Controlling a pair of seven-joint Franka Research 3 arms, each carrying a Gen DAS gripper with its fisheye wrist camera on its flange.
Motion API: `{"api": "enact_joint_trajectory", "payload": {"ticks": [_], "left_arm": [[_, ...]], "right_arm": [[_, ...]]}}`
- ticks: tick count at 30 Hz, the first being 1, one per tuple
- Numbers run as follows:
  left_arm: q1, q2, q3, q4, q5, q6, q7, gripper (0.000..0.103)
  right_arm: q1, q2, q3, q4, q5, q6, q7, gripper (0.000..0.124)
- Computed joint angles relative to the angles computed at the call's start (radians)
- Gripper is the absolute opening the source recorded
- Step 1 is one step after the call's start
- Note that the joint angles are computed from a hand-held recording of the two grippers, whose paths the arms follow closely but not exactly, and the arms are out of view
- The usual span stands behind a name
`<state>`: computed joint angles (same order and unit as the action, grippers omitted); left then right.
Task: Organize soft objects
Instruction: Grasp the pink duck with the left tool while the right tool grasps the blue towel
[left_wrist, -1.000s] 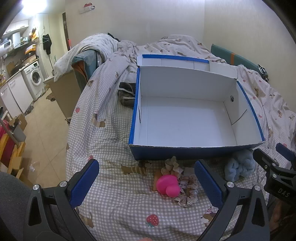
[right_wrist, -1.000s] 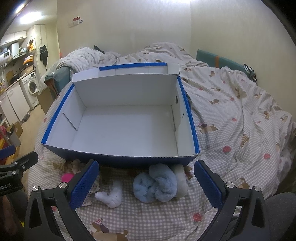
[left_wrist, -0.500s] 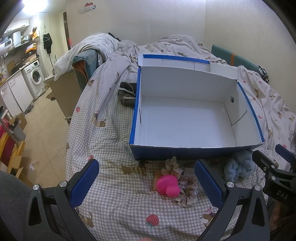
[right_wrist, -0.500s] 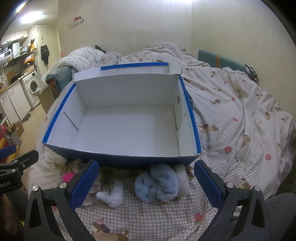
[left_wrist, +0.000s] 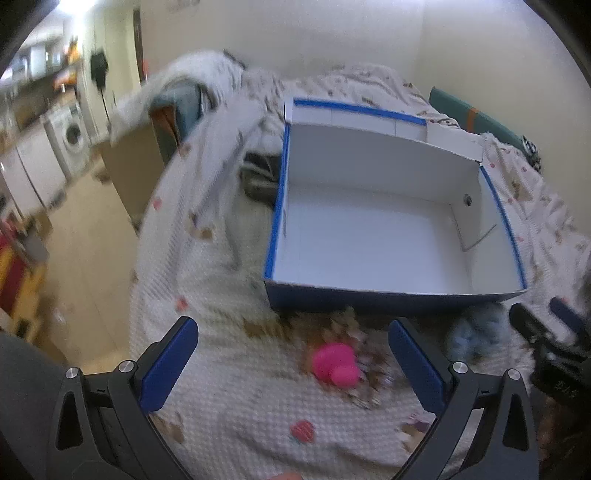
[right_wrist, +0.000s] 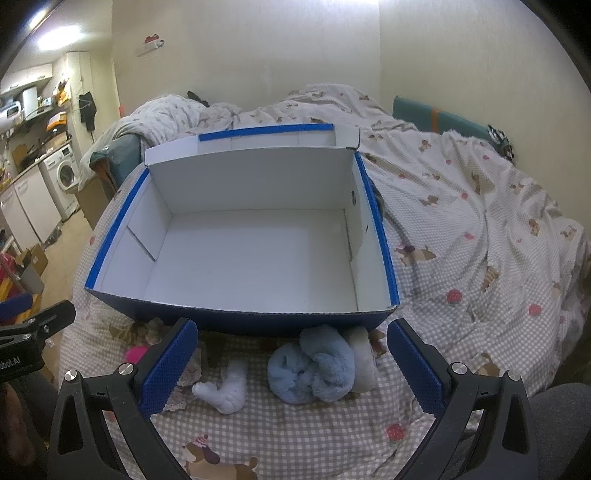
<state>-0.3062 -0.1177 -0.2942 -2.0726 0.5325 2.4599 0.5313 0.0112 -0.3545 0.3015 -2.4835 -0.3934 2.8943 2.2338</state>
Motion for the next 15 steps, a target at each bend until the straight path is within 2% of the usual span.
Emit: {"api": "enact_joint_trajectory", "payload": {"ticks": [3,6,8,11,15], "left_arm": [[-0.001,-0.002,0.006,0.011,-0.043,-0.011,0.027,0.103],[-0.002,0.017,0.006,0.055,-0.061,-0.077,0.064,0.103],[-0.003,0.032,0.012,0.08,-0.086,-0.11,0.099,0.103],[0.0,0.056,0.02,0.111,-0.114,-0.159,0.134,0.103],[0.01,0.099,0.037,0.154,-0.187,-0.229,0.18,0.103]], "right_arm": [[0.044,0.003,-0.043,0.014,0.053,-0.053,-0.054,0.103],[0.143,0.017,-0.14,0.035,0.206,-0.098,-0.189,0.103],[0.183,0.028,-0.181,0.061,0.296,-0.143,-0.272,0.103],[0.21,0.044,-0.214,0.101,0.399,-0.208,-0.371,0.103],[0.203,0.083,-0.224,0.161,0.442,-0.314,-0.458,0.103]]}}
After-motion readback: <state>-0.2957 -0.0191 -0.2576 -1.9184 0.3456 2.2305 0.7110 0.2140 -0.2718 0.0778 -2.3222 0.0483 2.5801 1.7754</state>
